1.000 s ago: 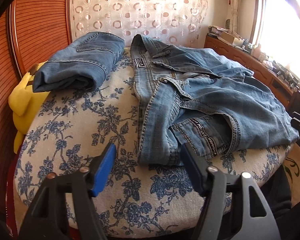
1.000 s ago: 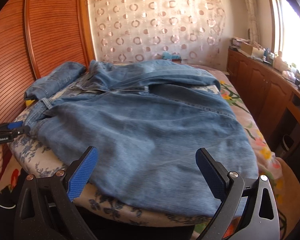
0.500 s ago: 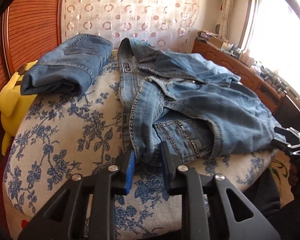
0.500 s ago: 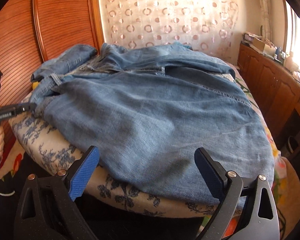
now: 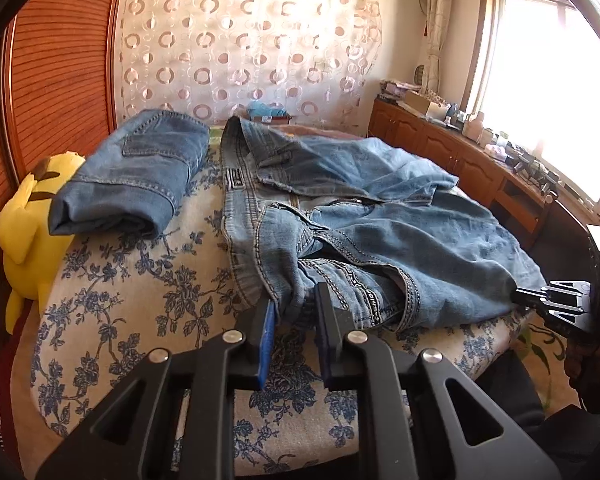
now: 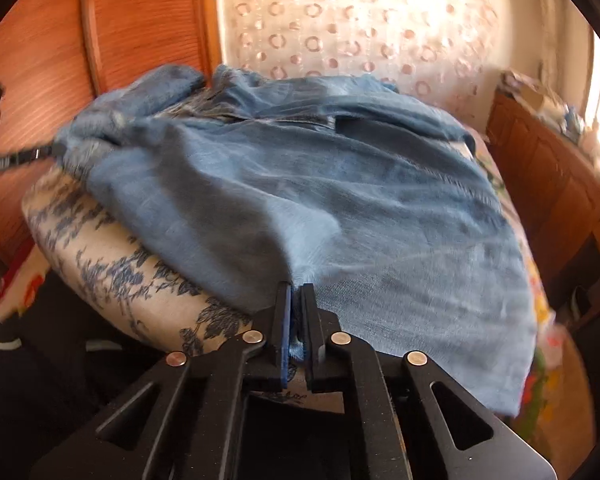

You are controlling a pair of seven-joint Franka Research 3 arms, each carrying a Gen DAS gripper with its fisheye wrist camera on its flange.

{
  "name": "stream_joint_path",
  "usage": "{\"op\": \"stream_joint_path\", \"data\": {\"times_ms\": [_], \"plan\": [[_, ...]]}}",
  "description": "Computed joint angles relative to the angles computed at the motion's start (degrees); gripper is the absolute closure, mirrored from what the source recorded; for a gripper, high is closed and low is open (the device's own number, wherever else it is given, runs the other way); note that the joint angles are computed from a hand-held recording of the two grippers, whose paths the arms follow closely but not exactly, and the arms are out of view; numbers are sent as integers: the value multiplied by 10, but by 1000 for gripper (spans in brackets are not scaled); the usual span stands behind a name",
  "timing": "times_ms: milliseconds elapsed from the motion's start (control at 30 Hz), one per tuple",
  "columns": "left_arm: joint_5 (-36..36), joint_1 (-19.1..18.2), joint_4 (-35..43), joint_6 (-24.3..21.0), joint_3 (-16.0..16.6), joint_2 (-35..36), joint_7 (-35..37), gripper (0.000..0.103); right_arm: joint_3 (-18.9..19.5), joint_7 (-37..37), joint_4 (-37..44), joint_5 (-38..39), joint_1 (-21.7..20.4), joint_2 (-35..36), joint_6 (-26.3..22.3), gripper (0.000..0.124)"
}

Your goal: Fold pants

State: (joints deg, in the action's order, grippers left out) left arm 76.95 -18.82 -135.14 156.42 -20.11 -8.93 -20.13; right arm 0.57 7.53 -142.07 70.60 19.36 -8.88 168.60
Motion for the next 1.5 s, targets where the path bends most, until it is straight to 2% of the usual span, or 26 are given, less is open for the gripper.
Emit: {"op": "stream_joint_path", "data": {"times_ms": [67,133,267,667,833,1000,1067,1133,1200,1233,1333,1400,1467,1500], "plan": [[4,-1,-6,1,-2,-13,-9,90,-1,20,-2,-23,-6,-8,-18,124],[17,-1,-15,4,-6,-30,-34,90,-8,3,-5,-10,-4,-22,-18,124],[38,2,-32,-1,-15,-59,-71,91,-25,11,-5,-15,-12,-55,-58,124],[-58,-2,-85,4,-38,-111,-13,91,-45,40,-27,-52,-17,-115,-115,124],[-91,0,-75,0,-48,-78,22,89,-48,56,-21,-63,-20,-107,-127,123],[-107,-6,-74,-14,-47,-79,35,81,-45,81,-7,-69,-26,-90,-130,116],[-121,-11,-78,-34,-50,-94,47,78,-42,80,-7,-64,-25,-92,-124,104],[-147,-17,-81,-55,-49,-108,71,73,-44,79,-6,-57,-23,-96,-125,98],[-143,-11,-87,-52,-50,-123,70,67,-41,73,-4,-47,-19,-95,-113,88],[-141,-6,-88,-48,-50,-128,68,60,-41,72,-2,-43,-18,-94,-110,86],[-139,8,-82,-32,-44,-125,85,56,-39,67,10,-33,-12,-82,-111,84],[-135,18,-70,-26,-43,-113,97,49,-35,55,23,-17,-6,-68,-108,83],[-119,29,-57,-22,-45,-99,97,36,-31,48,36,-8,-4,-54,-114,82],[-108,34,-52,-15,-43,-93,93,36,-28,46,43,-3,-4,-47,-115,82]]}}
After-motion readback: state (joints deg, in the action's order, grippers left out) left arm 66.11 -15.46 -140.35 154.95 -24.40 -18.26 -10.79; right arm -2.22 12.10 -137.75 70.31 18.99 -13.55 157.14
